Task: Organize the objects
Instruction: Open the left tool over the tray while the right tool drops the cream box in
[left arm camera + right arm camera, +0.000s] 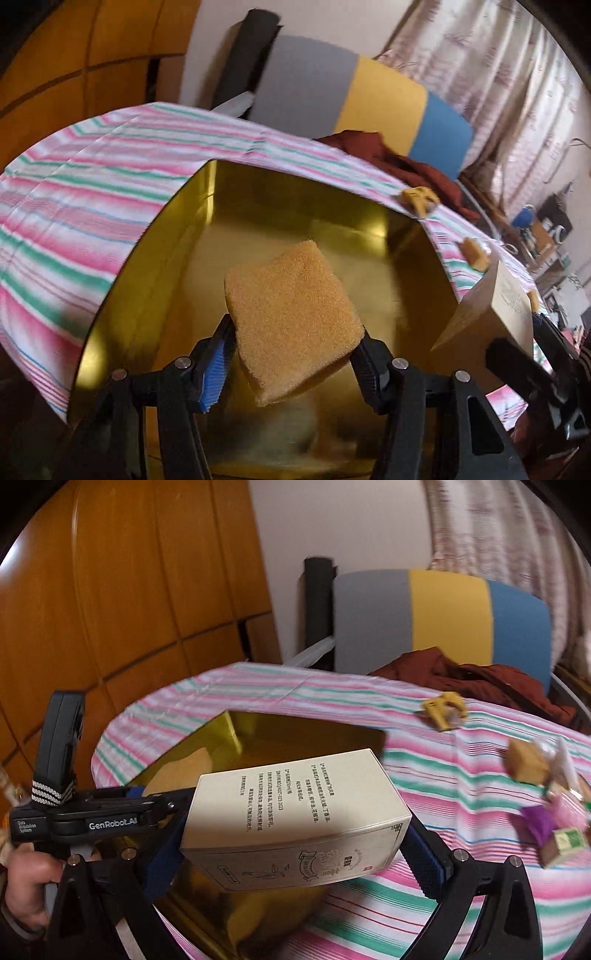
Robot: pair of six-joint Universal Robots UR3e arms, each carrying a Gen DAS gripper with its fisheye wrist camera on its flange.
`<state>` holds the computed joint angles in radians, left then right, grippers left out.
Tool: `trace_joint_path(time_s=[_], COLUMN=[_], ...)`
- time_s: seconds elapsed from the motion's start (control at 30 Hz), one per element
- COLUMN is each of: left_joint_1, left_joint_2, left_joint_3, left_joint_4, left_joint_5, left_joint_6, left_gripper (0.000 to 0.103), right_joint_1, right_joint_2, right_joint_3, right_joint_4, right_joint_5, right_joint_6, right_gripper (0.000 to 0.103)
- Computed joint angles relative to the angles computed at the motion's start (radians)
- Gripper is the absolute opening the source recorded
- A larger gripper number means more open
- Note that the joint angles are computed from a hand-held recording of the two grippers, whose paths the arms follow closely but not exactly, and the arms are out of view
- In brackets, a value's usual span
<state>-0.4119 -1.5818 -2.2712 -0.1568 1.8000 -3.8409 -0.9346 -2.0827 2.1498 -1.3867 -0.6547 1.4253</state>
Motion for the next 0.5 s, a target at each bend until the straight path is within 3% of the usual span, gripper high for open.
trace_joint_path(time_s=[0.1, 0.2, 0.5], left_joint_1=[0.017, 0.021, -0.015], left_joint_2=[0.007, 0.006, -0.033], left_joint_3=[-0.002, 0.009, 0.109], left_joint_4=[-0.040, -0.070, -0.213], left_joint_5=[-0.004, -0.004, 0.058], left_joint_6=[-0.022, -0.033, -0.053], left_gripper=[0.062, 0.063, 0.065], right_joint_1=[0.093, 0.131, 0.089], right_joint_2=[0.023, 0.043, 0.085], right_joint_3=[0.045, 0.066, 0.025], right_joint_4=[-0.165, -0.234, -0.138], right_joint_5=[-0.029, -0.042, -0.016], right_joint_6=[0.133, 0.205, 0.165], right_gripper=[0.103, 0.103, 0.103])
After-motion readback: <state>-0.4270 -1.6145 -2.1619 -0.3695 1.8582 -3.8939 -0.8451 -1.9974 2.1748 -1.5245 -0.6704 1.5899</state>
